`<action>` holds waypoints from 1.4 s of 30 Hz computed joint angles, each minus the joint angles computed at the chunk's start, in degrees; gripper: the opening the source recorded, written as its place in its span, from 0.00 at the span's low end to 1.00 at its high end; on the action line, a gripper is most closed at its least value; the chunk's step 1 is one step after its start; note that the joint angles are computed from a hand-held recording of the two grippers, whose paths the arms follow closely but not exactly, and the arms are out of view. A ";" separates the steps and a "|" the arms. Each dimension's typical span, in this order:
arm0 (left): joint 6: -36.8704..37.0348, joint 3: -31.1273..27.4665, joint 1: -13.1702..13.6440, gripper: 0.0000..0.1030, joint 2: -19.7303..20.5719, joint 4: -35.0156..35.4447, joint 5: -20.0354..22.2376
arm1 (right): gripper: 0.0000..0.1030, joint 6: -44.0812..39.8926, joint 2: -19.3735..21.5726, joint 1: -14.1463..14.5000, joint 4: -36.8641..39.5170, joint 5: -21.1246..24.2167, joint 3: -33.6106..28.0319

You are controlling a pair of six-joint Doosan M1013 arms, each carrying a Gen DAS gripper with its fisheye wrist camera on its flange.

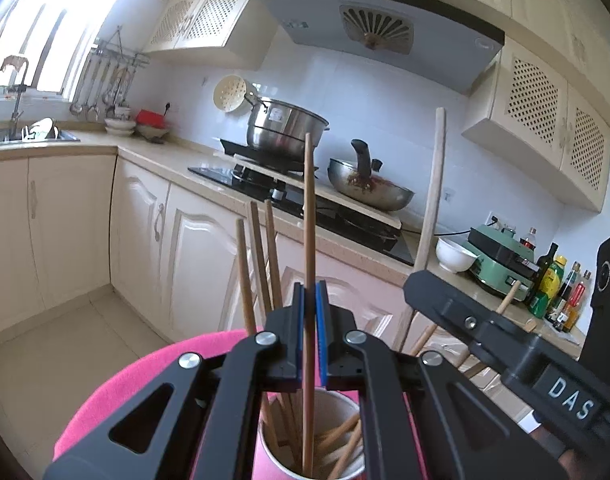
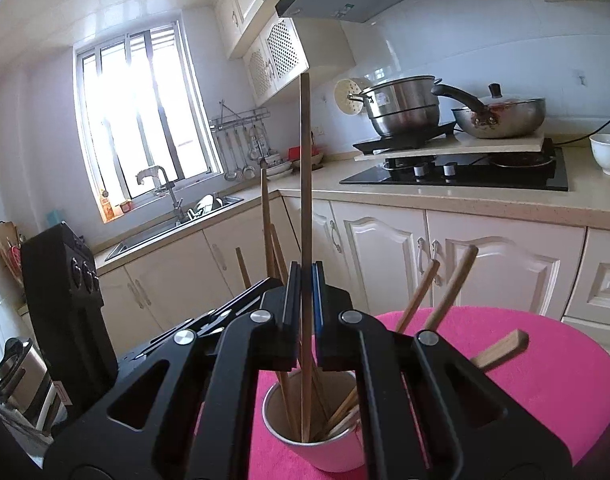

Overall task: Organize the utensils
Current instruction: 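Lower the chopsticks into the pink cup and open both grippers, then move both open grippers down to the remaining chopsticks beside the cup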

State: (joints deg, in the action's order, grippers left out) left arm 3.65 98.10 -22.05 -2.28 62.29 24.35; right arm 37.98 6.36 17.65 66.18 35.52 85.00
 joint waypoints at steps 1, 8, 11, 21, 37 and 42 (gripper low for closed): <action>0.34 0.07 0.05 0.06 -0.07 -0.60 -0.07 | 0.06 -0.06 -0.06 -0.02 -0.10 0.12 0.06; 3.97 0.09 0.14 0.26 -0.84 -6.62 1.83 | 0.06 2.27 -0.38 0.00 -3.06 0.29 0.15; 5.64 0.00 -0.16 0.26 -1.34 -8.48 3.39 | 0.06 4.21 -0.52 0.08 -4.95 0.81 -0.07; 11.84 -1.51 -0.81 0.31 -2.61 -15.79 11.43 | 0.06 10.67 -0.69 0.76 -10.98 3.02 -1.37; 21.40 -4.36 -1.35 0.33 -4.68 -26.33 19.96 | 0.49 24.60 -2.82 2.59 -26.79 3.94 -3.50; 24.44 -5.43 -2.55 0.34 -5.60 -27.61 22.56 | 0.49 27.74 -4.83 2.62 -30.95 3.32 -3.21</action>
State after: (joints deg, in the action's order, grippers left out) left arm 28.09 92.66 -24.60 -7.88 34.68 46.92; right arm 65.72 1.53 20.27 35.23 38.84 81.78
